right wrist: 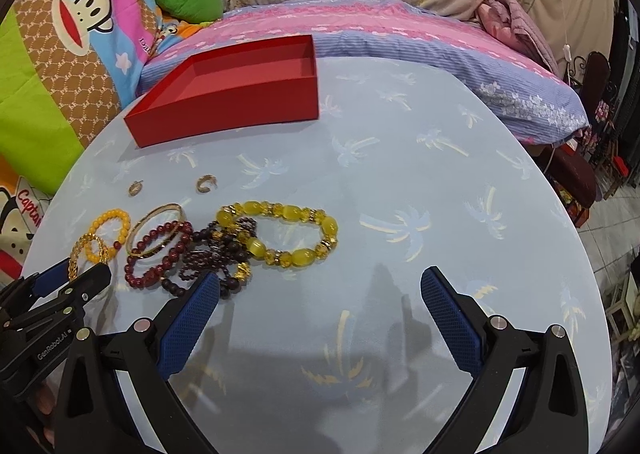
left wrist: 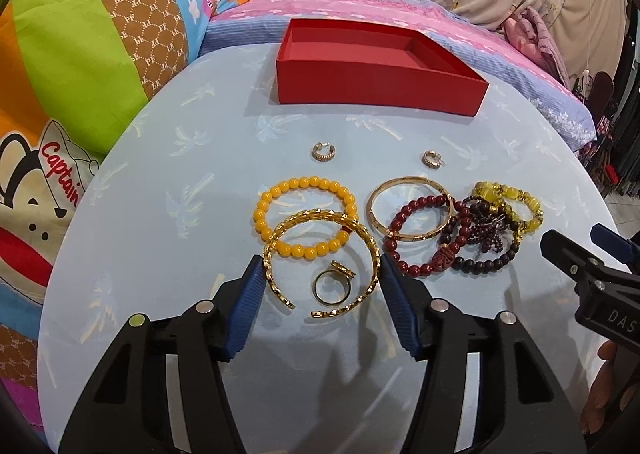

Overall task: Organize jewelry
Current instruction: 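Move the left tool to the twisted gold cuff and close on it, then grasp the thin gold bangle with the right tool while the left tool lifts the cuff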

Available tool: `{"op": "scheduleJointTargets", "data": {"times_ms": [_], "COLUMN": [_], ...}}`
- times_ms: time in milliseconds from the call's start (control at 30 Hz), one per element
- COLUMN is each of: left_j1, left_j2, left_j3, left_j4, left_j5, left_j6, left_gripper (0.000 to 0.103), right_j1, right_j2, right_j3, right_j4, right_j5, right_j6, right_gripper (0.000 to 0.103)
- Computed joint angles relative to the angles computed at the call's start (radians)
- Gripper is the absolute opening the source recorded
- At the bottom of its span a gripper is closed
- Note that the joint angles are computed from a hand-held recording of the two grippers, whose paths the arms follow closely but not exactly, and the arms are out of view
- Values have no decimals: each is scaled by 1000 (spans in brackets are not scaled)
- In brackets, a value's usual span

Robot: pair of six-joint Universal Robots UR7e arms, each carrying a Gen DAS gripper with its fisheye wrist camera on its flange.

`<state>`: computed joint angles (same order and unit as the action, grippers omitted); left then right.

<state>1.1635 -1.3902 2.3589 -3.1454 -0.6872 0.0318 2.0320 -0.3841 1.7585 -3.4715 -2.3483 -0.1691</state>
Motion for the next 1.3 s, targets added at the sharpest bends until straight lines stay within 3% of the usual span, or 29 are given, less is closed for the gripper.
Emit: {"op": "scheduleJointTargets", "data": {"times_ms": [367, 767, 1067, 1200, 1300], "left_j1": [15, 87, 107, 108, 103], "left_j2": [-69, -81, -69, -62, -60], "left_j3": [-13, -50, -61, -65, -63], "left_j4": [15, 27, 38, 38, 36], "left_j5": [52, 47, 26, 16, 12], "left_j6": [-29, -38, -42, -39, -36], "left_gripper": [56, 56, 56, 56, 56], "right_j1": [49, 60, 45, 43, 44], "right_j2": [59, 163, 181, 174, 171], "right_j3": [-124, -284, -297, -288, -283], "right_j4": [119, 264, 308, 304, 302], "right_j5": [114, 129, 133, 152, 147], "right_j6": [-99, -174, -173, -172, -170], "right_gripper": [96, 93, 75, 61, 60]}}
